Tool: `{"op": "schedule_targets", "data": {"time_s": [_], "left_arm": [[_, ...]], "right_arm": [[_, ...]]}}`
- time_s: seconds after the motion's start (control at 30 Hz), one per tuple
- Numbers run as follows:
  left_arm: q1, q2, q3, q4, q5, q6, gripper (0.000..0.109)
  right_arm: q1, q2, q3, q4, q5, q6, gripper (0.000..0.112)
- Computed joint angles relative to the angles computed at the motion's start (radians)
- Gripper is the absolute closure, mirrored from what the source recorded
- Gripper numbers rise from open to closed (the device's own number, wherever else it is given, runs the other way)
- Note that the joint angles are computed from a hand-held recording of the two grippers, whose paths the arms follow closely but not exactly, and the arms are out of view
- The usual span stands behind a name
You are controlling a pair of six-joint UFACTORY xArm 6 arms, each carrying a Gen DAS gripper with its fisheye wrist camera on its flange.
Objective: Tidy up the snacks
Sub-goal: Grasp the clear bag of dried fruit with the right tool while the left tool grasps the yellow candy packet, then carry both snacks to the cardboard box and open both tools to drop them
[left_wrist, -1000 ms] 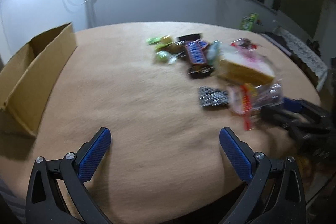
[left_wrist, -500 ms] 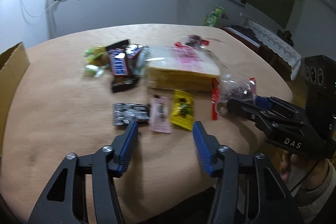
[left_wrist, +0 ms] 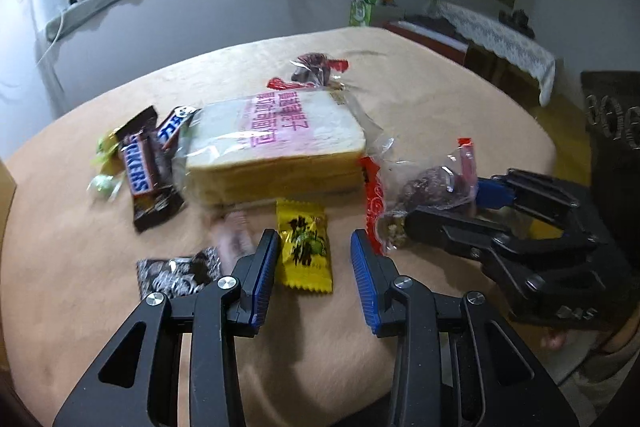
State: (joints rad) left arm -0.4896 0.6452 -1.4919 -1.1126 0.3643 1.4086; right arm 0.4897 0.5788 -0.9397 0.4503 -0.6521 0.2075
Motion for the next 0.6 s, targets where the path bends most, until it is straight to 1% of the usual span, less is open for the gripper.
{"op": "schedule_targets", "data": {"time_s": [0.17,0.23,0.27,0.4,0.53,0.6], "left_arm": [[0.003,0.008,-0.014,0.030,0.011,-0.019,0.073],[0.000,0.006,-0.011,0.051,0.006,-0.028,0.078],[0.000,0.006,-0.012,0.063,0.005,-0.038,0.086],[-0.004,0.005,-0.008,0.085,-0.001,-0.053,0.087],[0.010,-0.002,-0.015,0.043,0.044,-0.051,0.087],[0.016,-0.020,-0.006,-0.006,0.061,-0.025,0.087]], "right_arm": [[-0.006,-0.008,0.018,-0.021,-0.009,0.017,0.062],[-0.006,-0.008,0.019,-0.023,-0.009,0.013,0.062],[-0.003,-0.009,0.019,-0.014,-0.008,0.003,0.062],[0.009,-0.010,0.024,0.016,-0.024,-0.022,0.063],[0.017,-0.017,0.035,0.040,-0.050,-0.022,0.064],[0.021,-0.027,0.048,0.056,-0.070,-0.022,0.064]]}}
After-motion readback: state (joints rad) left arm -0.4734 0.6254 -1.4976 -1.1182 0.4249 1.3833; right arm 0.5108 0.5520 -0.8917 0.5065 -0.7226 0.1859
